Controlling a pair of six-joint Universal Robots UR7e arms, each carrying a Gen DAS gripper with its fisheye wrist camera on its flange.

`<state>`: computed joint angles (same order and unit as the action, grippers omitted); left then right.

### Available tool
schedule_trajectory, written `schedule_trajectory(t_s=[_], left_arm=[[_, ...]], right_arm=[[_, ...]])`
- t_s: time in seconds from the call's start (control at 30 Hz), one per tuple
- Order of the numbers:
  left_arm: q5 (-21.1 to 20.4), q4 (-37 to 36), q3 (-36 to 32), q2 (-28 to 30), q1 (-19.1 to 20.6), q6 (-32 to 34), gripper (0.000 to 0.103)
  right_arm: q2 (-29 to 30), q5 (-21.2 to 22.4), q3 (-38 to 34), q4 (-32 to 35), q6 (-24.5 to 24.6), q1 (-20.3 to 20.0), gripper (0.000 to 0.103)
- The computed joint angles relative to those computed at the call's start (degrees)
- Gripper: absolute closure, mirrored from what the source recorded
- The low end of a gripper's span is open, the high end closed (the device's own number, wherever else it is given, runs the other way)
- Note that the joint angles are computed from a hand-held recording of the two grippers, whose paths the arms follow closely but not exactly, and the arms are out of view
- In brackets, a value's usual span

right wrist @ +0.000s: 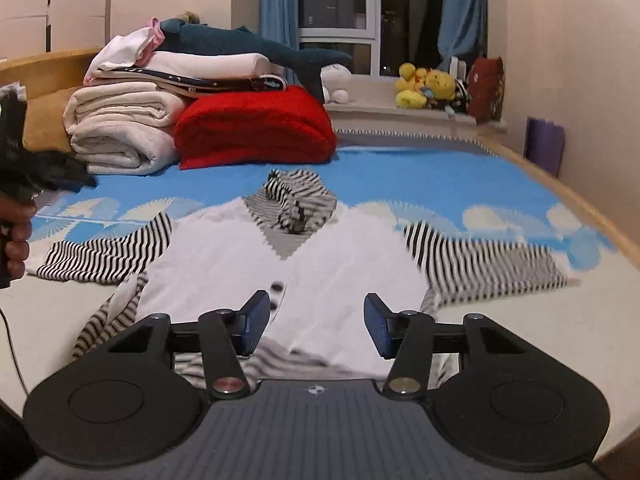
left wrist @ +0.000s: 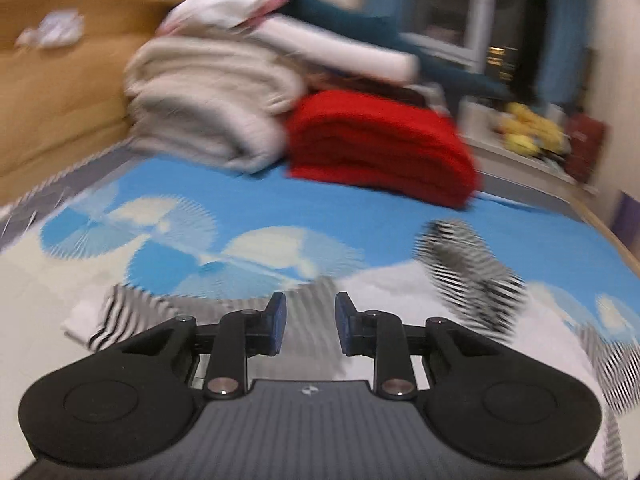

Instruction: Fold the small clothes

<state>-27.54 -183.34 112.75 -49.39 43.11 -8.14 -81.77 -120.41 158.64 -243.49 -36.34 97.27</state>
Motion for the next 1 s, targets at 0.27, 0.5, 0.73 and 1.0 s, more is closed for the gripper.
schedule_trajectory(t_s=[0.27, 0.5, 0.73, 1.0], left_arm=[[2.7, 4.4, -1.9, -7.7, 11.6, -10.5, 0.074], [-6.2, 13.9, -1.0, -12.8, 21.6, -25.8, 0.065], [-14.2, 11.9, -3.1, -11.4, 27.2, -30.0, 0.053], [-3.4, 2.1, -6.2, -5.1, 21.3, -19.4, 0.099]], right_arm=[[-1.9, 5.9, -18.8, 27.2, 4.8, 1.4, 0.049], [13.2, 7.4, -30.4, 22.4, 2.9, -2.4, 0.047], [13.6, 13.6, -33.2, 32.1, 4.6, -5.4, 0.047], [12.9, 12.0, -33.1, 37.5, 6.7, -9.3, 0.076]])
